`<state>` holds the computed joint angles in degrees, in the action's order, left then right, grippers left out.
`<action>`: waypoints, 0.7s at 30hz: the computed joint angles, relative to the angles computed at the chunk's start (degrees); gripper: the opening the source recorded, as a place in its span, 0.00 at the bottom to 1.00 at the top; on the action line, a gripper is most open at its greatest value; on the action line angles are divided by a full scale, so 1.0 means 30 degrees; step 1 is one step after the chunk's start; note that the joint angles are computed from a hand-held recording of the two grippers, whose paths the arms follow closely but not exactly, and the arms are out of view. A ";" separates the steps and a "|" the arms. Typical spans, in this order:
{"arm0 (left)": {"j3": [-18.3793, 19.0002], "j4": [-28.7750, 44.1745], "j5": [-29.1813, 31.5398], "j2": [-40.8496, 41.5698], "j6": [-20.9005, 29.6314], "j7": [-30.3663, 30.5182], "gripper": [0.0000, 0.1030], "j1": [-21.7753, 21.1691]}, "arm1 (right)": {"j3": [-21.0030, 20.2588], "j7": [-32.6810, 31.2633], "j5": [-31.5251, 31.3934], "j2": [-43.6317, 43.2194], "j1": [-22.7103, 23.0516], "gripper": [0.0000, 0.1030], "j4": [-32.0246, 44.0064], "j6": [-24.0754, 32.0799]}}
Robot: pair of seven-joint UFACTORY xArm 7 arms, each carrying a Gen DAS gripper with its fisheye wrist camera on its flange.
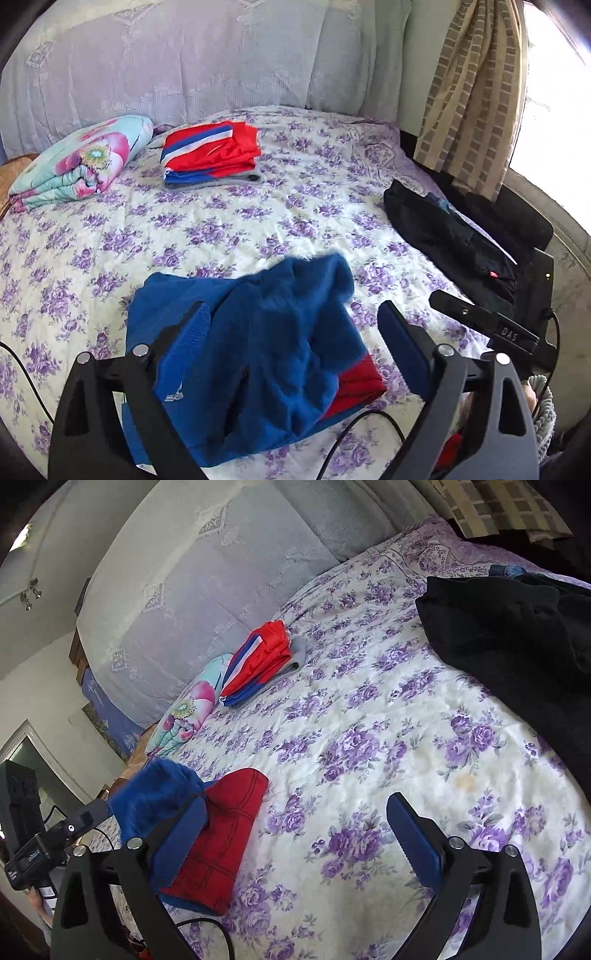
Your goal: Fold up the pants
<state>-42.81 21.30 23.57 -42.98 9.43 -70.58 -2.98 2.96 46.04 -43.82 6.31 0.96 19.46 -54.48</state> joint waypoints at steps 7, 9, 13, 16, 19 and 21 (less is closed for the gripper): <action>-0.0915 0.1122 0.0898 0.1311 0.2300 -0.0534 0.87 0.1228 | -0.0070 -0.0287 0.0115 -0.0456 0.0030 0.96 -0.0365 -0.0320; -0.0918 0.0914 0.1178 0.2055 0.2326 -0.1164 0.87 0.1294 | -0.0104 -0.0354 0.0199 -0.0561 0.0058 0.96 -0.0454 -0.0392; -0.3754 0.2154 0.3907 0.4717 0.2869 -0.2538 0.89 0.4182 | -0.0076 -0.0166 0.0065 -0.0355 0.0128 0.96 -0.0327 -0.0278; -0.5839 0.2659 0.5763 0.5285 0.2527 -0.4960 0.92 0.6470 | 0.0088 -0.0362 0.0252 -0.0480 0.0363 0.96 -0.0307 0.0223; -0.4193 0.2308 0.5746 0.4852 0.2668 -0.5023 0.89 0.4692 | 0.0196 -0.1003 0.0822 -0.0752 0.0656 0.96 -0.0463 0.0634; -0.2988 0.1770 0.5561 0.3507 0.3027 -0.5437 0.89 0.3144 | 0.0266 -0.1446 0.1388 -0.0948 0.0888 0.96 -0.0566 0.1119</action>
<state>-51.77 26.61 40.26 -32.46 18.51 -86.89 6.45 3.75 41.70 -39.65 3.47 3.63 17.76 -51.12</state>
